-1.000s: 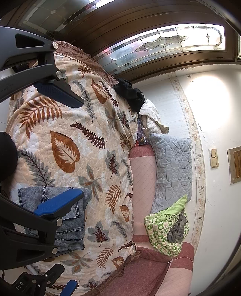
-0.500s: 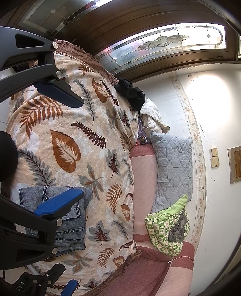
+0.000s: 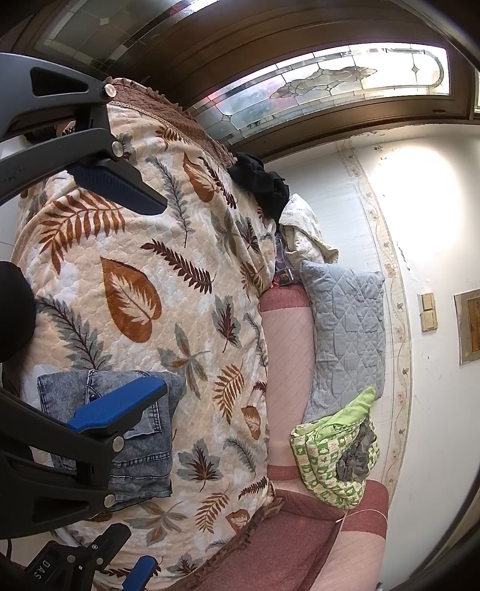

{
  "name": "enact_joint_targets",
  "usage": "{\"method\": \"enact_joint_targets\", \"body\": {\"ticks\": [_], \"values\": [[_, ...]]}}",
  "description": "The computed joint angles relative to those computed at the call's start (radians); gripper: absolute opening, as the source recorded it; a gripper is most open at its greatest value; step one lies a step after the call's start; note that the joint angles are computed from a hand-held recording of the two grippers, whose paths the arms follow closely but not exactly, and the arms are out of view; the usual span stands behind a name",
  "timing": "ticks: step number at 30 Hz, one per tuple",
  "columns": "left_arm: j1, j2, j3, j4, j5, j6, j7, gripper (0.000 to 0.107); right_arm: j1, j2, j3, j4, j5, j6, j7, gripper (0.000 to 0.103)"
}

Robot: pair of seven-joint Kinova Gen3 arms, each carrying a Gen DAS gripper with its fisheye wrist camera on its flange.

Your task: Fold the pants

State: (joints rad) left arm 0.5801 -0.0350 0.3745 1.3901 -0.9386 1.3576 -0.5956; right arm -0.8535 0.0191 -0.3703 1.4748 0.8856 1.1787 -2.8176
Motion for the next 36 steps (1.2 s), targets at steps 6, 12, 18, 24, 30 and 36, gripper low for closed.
{"method": "enact_joint_targets", "body": {"ticks": [6,12,18,24,30,36], "values": [[-0.008,-0.004,-0.004,0.000,0.008,-0.011,-0.010,0.090,0.001,0.000,0.001,0.007,0.001,-0.008,-0.001,0.068],[-0.014,-0.011,0.002,-0.002,0.007,-0.017,-0.017,0.090,0.004,-0.002,0.000,0.007,0.004,-0.015,0.008,0.069],[-0.025,-0.024,0.006,-0.003,0.014,-0.025,-0.026,0.090,0.001,-0.005,-0.003,-0.006,0.007,-0.007,0.022,0.068],[-0.037,-0.028,0.020,-0.002,0.011,-0.028,-0.030,0.090,0.001,-0.003,-0.004,-0.010,0.006,-0.006,0.025,0.068],[-0.045,-0.028,0.018,-0.003,0.024,-0.036,-0.045,0.090,-0.001,0.000,-0.003,-0.014,0.002,-0.002,0.030,0.069],[-0.052,-0.030,0.015,-0.001,0.038,-0.050,-0.052,0.090,0.007,0.003,0.007,-0.011,-0.014,-0.017,0.040,0.069]]}}
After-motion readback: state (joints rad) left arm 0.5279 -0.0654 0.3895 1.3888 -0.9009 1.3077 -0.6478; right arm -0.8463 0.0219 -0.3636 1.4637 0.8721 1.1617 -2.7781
